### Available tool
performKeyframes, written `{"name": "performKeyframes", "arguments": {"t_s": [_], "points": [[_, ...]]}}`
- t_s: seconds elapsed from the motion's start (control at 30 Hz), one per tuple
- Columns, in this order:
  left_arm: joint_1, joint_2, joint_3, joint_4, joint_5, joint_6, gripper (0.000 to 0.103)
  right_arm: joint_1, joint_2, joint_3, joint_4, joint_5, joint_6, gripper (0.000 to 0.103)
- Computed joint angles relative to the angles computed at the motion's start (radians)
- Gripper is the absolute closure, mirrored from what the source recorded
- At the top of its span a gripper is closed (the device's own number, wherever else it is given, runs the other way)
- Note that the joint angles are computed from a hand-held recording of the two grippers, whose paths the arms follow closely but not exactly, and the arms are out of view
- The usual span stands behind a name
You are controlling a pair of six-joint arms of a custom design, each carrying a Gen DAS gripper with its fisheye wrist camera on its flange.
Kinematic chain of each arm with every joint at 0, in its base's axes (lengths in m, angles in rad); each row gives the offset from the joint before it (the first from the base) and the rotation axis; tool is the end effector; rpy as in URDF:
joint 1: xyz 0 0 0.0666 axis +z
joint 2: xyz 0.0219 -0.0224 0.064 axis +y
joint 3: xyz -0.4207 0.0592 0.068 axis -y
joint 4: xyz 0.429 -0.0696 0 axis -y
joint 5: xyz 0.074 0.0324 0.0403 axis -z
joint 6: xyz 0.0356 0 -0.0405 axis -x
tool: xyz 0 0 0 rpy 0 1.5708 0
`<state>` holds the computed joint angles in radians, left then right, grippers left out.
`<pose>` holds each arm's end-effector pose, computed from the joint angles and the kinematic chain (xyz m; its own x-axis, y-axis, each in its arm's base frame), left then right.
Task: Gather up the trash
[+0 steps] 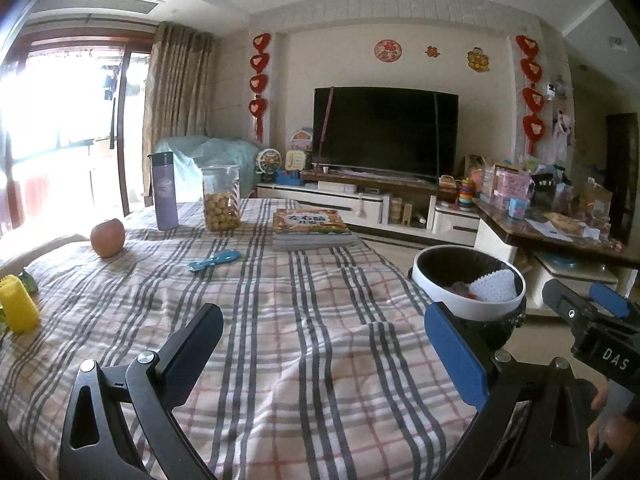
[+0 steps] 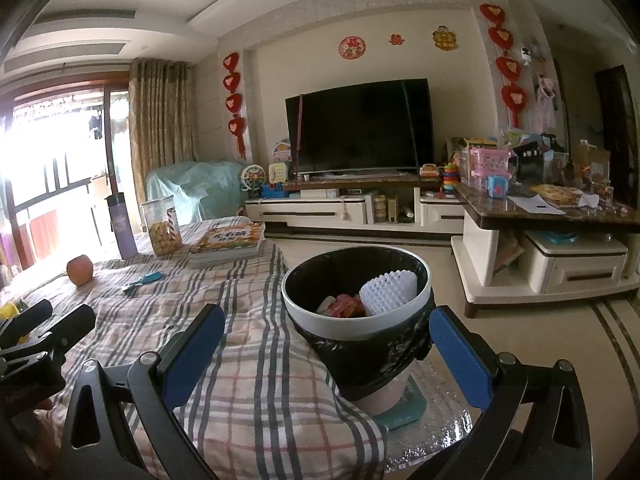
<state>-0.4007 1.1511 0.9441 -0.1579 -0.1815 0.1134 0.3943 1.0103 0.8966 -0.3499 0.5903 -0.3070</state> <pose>0.4021 -0.1638 0.4152 -0.3523 0.0284 -0.9354 0.1897 0.9809 -0.0417 0.3537 0.1253 0.4279 -0.3511 0.1258 -0.9278 0.2587 0.9654 0.0330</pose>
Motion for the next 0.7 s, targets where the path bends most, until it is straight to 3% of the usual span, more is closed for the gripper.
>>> {"name": "performKeyframes", "arguments": {"t_s": [0.7], "points": [[0.011,0.0,-0.004,0.017,0.012,-0.01,0.001,0.011,-0.002,0.005,-0.011,-0.004,-0.015,0.0]]}}
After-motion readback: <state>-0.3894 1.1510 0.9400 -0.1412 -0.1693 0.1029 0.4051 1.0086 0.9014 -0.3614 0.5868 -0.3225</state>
